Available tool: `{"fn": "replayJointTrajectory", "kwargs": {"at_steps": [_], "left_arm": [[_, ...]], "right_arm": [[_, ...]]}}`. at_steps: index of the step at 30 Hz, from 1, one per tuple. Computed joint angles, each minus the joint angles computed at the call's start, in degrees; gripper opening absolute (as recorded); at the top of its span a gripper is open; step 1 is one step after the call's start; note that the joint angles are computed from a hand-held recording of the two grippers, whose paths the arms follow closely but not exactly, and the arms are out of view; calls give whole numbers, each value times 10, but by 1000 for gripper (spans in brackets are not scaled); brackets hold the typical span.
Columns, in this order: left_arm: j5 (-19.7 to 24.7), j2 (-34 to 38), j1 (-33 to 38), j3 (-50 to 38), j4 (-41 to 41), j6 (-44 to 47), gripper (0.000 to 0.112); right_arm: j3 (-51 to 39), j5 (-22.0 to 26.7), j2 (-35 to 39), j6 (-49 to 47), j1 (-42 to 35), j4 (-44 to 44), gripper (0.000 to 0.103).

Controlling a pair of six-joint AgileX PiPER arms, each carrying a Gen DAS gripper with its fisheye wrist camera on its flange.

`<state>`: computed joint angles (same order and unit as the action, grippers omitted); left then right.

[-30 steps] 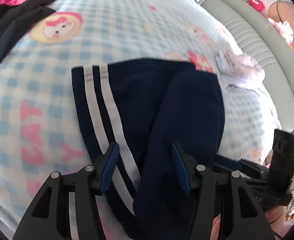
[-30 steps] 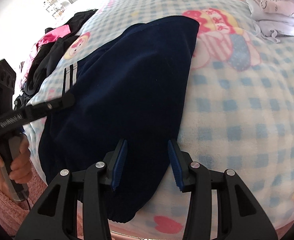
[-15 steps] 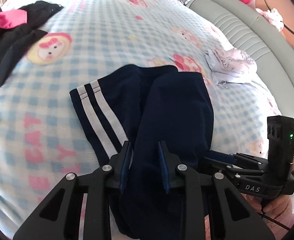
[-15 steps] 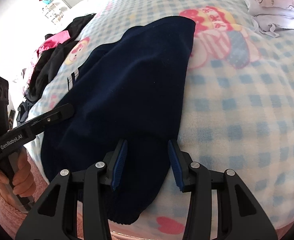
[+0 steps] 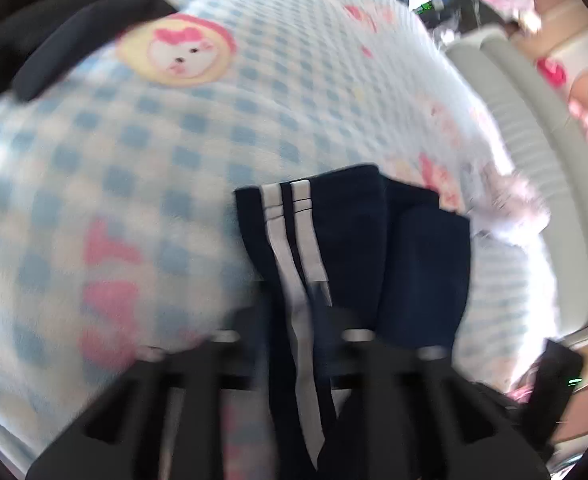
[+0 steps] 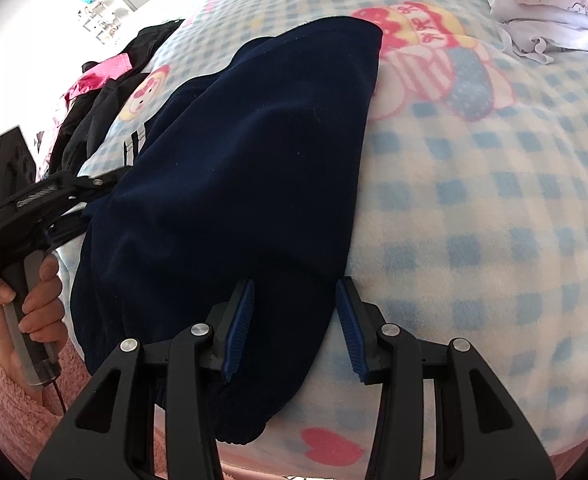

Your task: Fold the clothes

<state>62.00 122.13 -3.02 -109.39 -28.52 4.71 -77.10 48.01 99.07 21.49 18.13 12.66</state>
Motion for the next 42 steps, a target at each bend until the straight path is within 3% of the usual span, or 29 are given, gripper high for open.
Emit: {"fn": "replayJointTrajectory", "kwargs": {"at_steps": [4,8,10,11,12,14,17,19,21,24,28,37,42], "left_arm": [[-57,-37,-42,15,144,-60,7],[-50,-48,-37,9,194,-108,11],[-81,-79,-31,45,185,-94,28],[-98,-94,-25,64,170,-78,48],[-103,-104,-12,75,133,-45,50],[-55,-93,8,62,20,24,50],[31,-55,10,24,-43,58,49],[29,-57,-8,34,-22,62,48],[23,-58,-25,39,-5,65,25],[6,-71,-48,48,20,72,18],[-28,-111,-86,70,46,122,16],[-22,-134,-130,122,1,230,16],[-5,-131,-133,141,-33,264,17]], "right_arm": [[2,-23,-25,-19,-8,32,46],[-30,2,-7,6,4,-19,46],[-26,7,-1,5,0,-12,46],[-23,4,-1,3,0,-6,46],[-19,2,-2,1,0,-4,46],[-9,-2,-5,1,1,-2,46],[6,-7,-12,-10,-8,16,46],[15,-9,-21,-30,-22,44,46],[13,-7,-28,-43,-34,60,46],[6,-2,-37,-60,-52,80,47],[-39,0,-19,-47,-29,63,50],[-59,-16,11,-52,-22,100,52],[-62,-7,30,-142,-38,177,60]]}}
